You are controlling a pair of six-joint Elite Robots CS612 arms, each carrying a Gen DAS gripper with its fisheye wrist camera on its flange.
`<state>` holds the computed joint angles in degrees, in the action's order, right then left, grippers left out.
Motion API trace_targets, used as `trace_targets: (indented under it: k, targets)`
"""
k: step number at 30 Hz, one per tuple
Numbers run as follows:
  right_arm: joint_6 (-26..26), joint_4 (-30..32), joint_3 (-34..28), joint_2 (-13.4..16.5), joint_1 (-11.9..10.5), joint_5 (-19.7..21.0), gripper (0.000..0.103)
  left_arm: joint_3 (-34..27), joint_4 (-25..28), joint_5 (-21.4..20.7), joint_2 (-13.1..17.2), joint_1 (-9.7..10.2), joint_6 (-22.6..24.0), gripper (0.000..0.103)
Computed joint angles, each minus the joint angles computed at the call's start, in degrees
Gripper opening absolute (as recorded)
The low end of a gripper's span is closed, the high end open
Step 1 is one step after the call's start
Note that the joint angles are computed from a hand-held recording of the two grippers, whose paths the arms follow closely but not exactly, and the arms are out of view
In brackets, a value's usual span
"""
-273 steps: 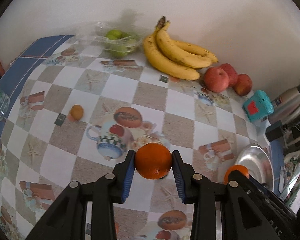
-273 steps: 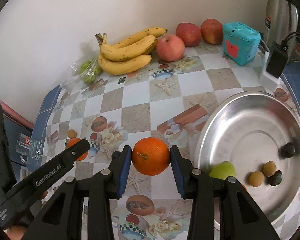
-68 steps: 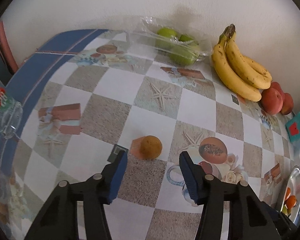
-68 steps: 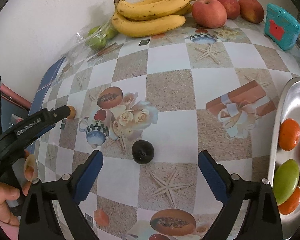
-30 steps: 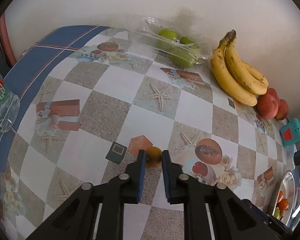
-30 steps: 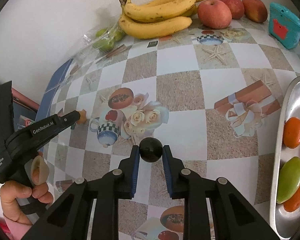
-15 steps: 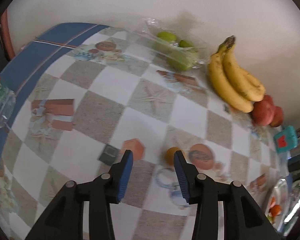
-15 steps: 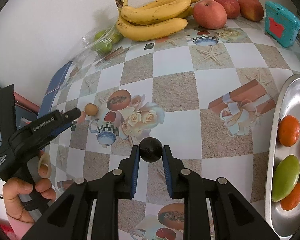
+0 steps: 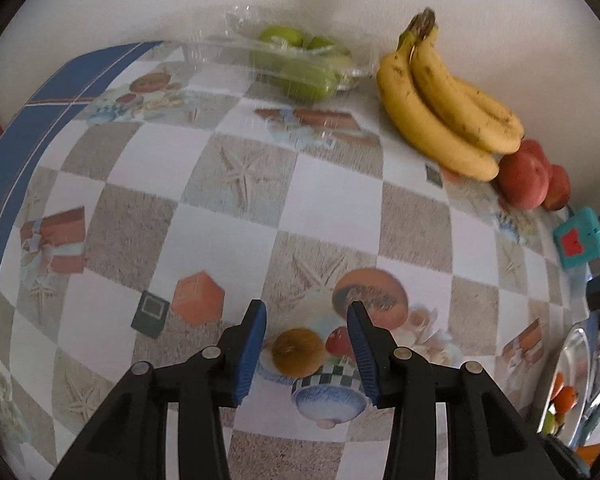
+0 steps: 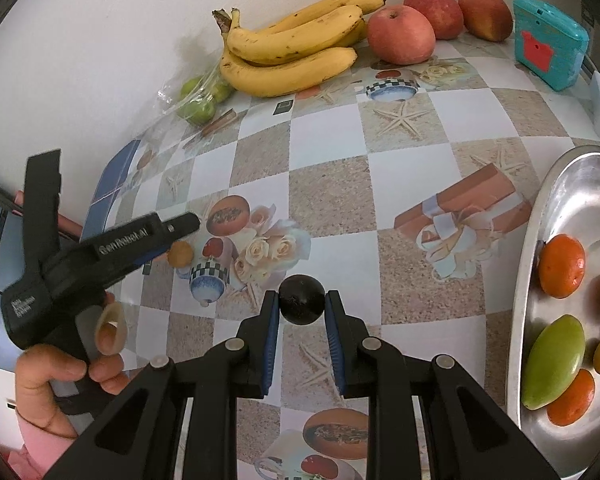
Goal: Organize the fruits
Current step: 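Lift the tan fruit with the left tool while the right tool lifts the black plum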
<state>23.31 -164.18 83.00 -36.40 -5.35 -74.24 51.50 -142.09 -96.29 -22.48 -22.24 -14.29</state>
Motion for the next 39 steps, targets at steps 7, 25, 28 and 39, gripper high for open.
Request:
trace_targets:
  k: [7, 25, 28, 39]
  targets:
    - [0.99, -1.5, 0.95, -0.5, -0.32, 1.0, 0.024, 1.79, 0.5, 2.58, -1.05, -0.75, 0.84, 0.027]
    - [2.02, -6.38, 8.02, -5.05, -1.31, -1.19, 0.024, 18.28, -10.22, 2.3, -10.55, -2.59, -4.58, 0.027]
    - [1.45, -6.66, 9.57, -6.05, -1.2, -2.84, 0.024, 19.85, -11.79, 2.04, -11.31, -2.92, -4.73, 0.027]
    - [-0.07, -9.16, 14.43, -8.58, -0.81, -4.54, 0.024, 26.21, -17.41, 1.23, -14.69, -3.65, -4.86, 0.027]
